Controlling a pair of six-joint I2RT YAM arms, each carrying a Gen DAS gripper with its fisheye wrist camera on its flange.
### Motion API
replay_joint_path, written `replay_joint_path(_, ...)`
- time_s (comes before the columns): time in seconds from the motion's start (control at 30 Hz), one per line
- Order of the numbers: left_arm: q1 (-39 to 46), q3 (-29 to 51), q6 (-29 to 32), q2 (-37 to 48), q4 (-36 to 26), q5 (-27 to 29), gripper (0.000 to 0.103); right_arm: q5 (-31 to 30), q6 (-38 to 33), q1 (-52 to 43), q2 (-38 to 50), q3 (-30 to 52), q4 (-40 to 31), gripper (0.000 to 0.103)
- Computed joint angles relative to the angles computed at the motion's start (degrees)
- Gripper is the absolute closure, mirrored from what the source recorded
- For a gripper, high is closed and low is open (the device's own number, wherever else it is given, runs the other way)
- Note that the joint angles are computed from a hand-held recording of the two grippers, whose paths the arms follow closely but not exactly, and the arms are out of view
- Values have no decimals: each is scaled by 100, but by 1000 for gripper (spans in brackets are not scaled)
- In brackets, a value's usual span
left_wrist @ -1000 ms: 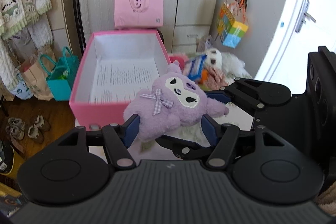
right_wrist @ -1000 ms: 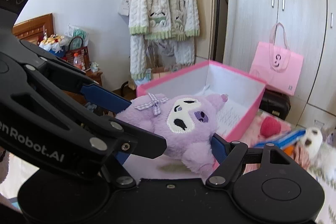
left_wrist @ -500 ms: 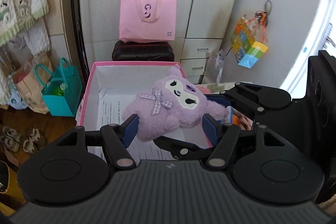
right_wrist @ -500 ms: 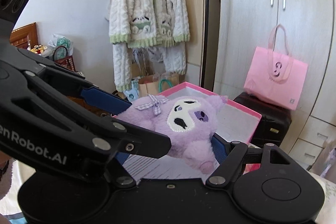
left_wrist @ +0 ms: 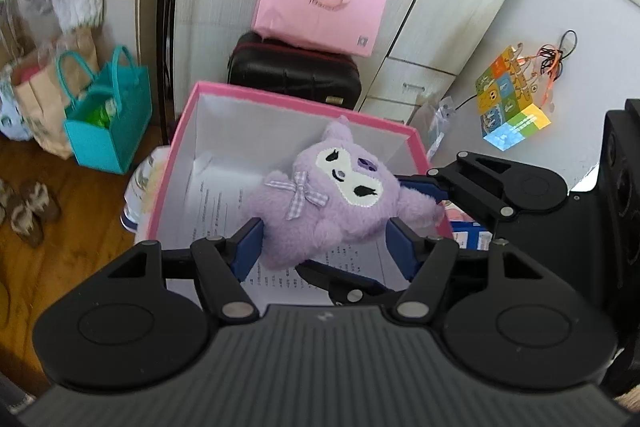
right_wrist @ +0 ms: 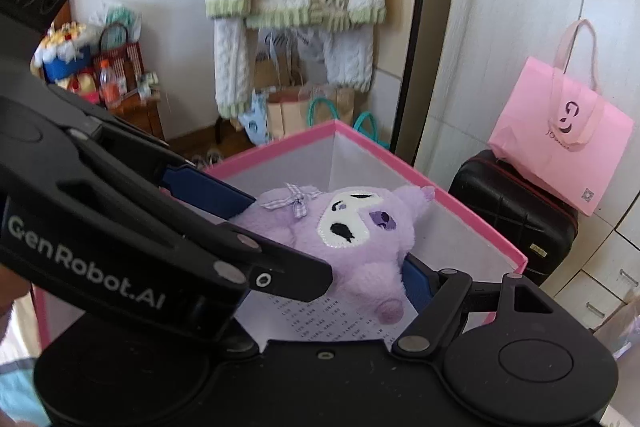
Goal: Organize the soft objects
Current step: 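Lower the plush into the pink box and open both grippers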
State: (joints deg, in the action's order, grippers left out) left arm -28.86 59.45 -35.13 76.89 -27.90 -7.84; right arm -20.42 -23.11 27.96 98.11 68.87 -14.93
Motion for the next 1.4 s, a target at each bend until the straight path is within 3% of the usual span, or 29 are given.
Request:
replay_joint_path(0.27, 346, -21, -55, 350, 161, 449, 38, 430, -390, 112, 474, 531, -442, 25)
replay_joint_path(0.5, 94, 138, 77, 635, 43, -121, 30, 1272, -747, 384, 542, 563, -612, 25)
replay_joint_path(0.73, -523, 71, 360, 62, -281, -1220, 27, 830, -620, 152, -136, -69, -454, 24)
replay_joint_path(0.9, -1019, 130, 305, -386, -766, -1695, 26, 488, -471, -53, -776, -493, -522, 24)
replay_joint_path(1.2, -2110, 575, -221, -663, -1752, -2319, 24, 154, -375, -322, -1979, -1149, -830, 23)
replay_joint_path(1.4, -2969, 1055, -675, -698, -2387, -2487, 24, -432, -476, -907, -2876, -1329, -1489, 23)
